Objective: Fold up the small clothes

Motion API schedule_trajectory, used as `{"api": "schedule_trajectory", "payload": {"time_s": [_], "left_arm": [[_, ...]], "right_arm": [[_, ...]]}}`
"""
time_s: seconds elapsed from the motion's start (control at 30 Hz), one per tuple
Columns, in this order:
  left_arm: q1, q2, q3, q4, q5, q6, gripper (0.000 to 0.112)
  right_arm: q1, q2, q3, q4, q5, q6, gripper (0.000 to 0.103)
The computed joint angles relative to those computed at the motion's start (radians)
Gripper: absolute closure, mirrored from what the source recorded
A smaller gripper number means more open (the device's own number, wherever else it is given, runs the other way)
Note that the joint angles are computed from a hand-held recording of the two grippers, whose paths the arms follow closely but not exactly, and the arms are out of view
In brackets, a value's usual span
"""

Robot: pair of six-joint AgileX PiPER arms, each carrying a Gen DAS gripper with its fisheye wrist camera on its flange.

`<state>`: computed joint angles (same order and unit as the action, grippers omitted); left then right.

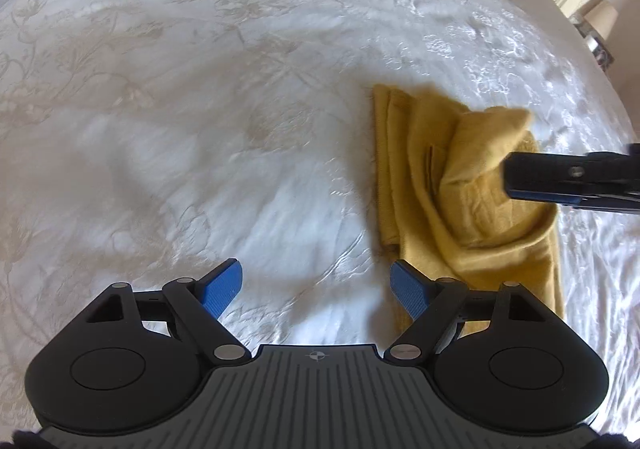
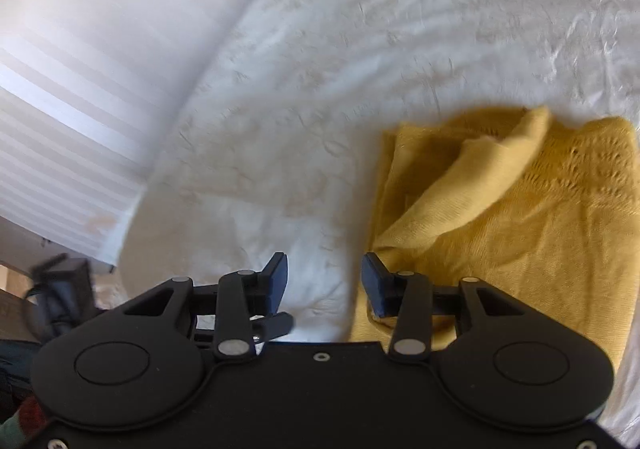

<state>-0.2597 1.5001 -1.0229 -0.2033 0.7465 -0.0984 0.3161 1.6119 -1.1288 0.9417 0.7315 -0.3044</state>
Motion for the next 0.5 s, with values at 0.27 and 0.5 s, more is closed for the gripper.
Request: {"api": "schedule_trajectory", "payload": {"time_s": [0.27,0.5], "left_arm": [[-0.015,0.064,-0.091,-0.059,0.011,0.041,0.031],[-0.022,0.104,-0.152,-0.089,0.049,0.058,0.031]], "right_arm": [[0.075,-0.186,0.141,-0.436,-0.119,0.280,0.047],[0.160,-0.221,0.216,-0.632,-0.160,0.402,0.032]]}}
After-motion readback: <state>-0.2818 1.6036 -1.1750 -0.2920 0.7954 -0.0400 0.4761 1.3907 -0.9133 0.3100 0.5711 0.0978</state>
